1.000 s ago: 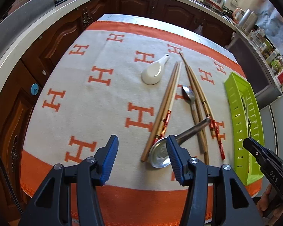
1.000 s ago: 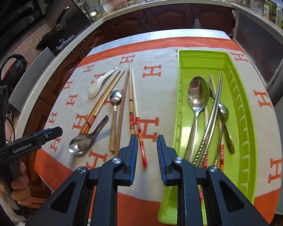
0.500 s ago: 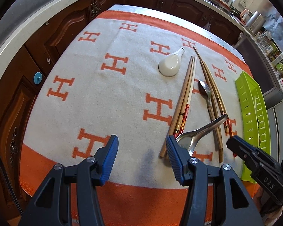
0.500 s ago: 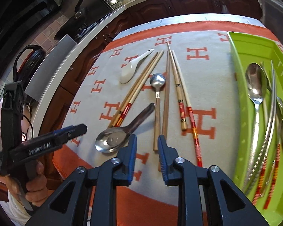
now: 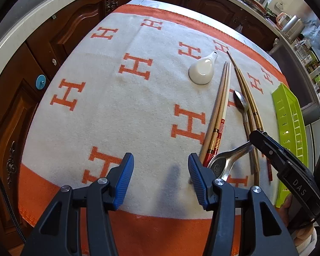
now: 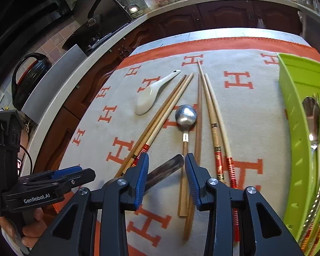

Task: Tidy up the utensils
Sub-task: 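Grasp the dark-handled steel spoon from the pile with the right tool, then carry the dark-handled spoon into the tray and open the right tool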

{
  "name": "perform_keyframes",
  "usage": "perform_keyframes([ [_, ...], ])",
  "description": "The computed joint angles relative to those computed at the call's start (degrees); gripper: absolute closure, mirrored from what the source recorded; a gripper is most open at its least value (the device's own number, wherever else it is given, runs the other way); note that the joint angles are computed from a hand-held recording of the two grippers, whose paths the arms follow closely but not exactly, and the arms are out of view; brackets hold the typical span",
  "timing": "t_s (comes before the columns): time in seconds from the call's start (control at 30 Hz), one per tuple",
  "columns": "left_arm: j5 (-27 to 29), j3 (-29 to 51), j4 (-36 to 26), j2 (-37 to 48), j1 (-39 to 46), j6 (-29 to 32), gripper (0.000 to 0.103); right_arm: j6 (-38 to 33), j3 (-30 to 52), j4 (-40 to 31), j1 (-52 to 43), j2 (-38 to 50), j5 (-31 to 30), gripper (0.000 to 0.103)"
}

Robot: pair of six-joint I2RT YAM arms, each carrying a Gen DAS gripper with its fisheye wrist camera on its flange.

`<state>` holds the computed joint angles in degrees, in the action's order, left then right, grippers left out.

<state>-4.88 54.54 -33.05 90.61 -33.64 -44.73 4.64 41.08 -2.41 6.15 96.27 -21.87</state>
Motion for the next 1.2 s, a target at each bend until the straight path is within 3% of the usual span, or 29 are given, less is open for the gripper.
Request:
perform_keyframes([
  [0.37,0.9,0.2,0.9,1.4,1.1,0.6,0.052,1.4,-0.9,4.1,1.7,3.6,-4.2,0.091],
  [0.6,0.2,1.9,0.5,2.5,0.3,1.3,0.052,1.6,-2.6,4.7,0.0,0.5,-7.2,0.098],
  [1.03,-1.7,6.8,-2.5,5.4,-1.9,3.2,0.052,-3.3,-2.1,-6.3,-15.6,-10.7,-13.1,0.099],
  [1.2,0.6,14.1,-3.8,9.8,1.4,10.3,0.051,-8.1,1.9,-15.4,-26.0,-14.2,-17.2,0.099],
])
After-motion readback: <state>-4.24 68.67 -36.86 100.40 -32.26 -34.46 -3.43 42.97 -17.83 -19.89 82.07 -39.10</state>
